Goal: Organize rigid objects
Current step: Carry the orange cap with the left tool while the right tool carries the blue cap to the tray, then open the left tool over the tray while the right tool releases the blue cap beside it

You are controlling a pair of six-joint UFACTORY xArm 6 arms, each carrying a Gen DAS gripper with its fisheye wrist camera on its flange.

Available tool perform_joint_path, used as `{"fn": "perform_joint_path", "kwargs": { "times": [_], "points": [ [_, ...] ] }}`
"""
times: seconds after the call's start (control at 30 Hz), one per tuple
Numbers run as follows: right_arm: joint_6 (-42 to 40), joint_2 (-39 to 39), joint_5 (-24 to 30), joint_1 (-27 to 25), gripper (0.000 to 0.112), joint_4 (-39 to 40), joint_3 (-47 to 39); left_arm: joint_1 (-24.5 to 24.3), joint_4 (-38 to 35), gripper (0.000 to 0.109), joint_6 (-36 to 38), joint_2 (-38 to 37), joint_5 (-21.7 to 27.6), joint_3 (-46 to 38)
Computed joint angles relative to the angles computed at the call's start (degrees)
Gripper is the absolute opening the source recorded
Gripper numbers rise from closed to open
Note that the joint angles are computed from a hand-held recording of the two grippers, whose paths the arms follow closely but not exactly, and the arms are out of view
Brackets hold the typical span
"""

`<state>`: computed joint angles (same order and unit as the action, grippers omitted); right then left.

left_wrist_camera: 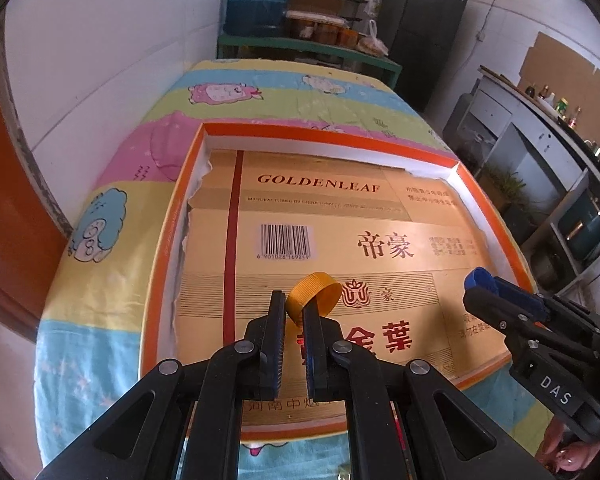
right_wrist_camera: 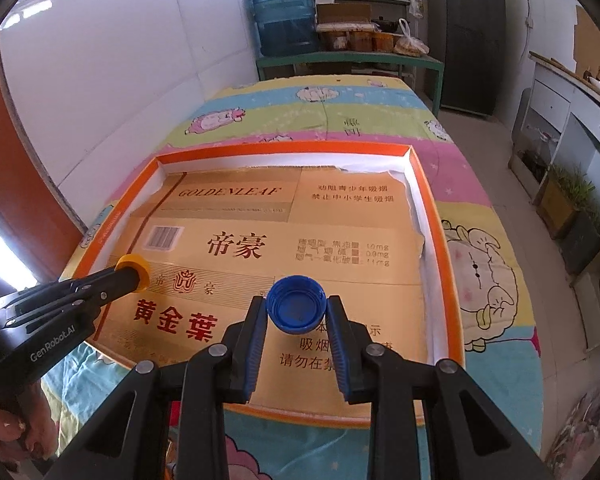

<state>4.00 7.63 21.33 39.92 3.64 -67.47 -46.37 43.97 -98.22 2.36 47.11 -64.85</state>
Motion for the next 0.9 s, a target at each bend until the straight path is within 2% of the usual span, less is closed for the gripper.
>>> {"fn": "perform_joint_path", "kwargs": {
  "times": [0.2,0.37,0.43,0.9],
  "points": [
    [-0.03,1.37,0.79,0.0,0.031,0.72,-0.88,0.6,1.2,0.01,-0.99,0.27,-1.59,0.73],
    [0.06,1.78,0.98,-0.16,0.031,0.92,-0.97,1.14,2.68,0.024,-1.0,0.15,-4.13,1.74],
    [0.15,1.89,0.77,-0.15,0.031,0.87,-0.9,0.92,2.92,0.036,-1.22,0.17,-3.19,1.56],
    [2.05,0.85,-1.84,0.1,0.031,-2.54,1.3,-1.94,6.63,0.043,-5.6,-2.98,0.4,2.47]
  ]
}}
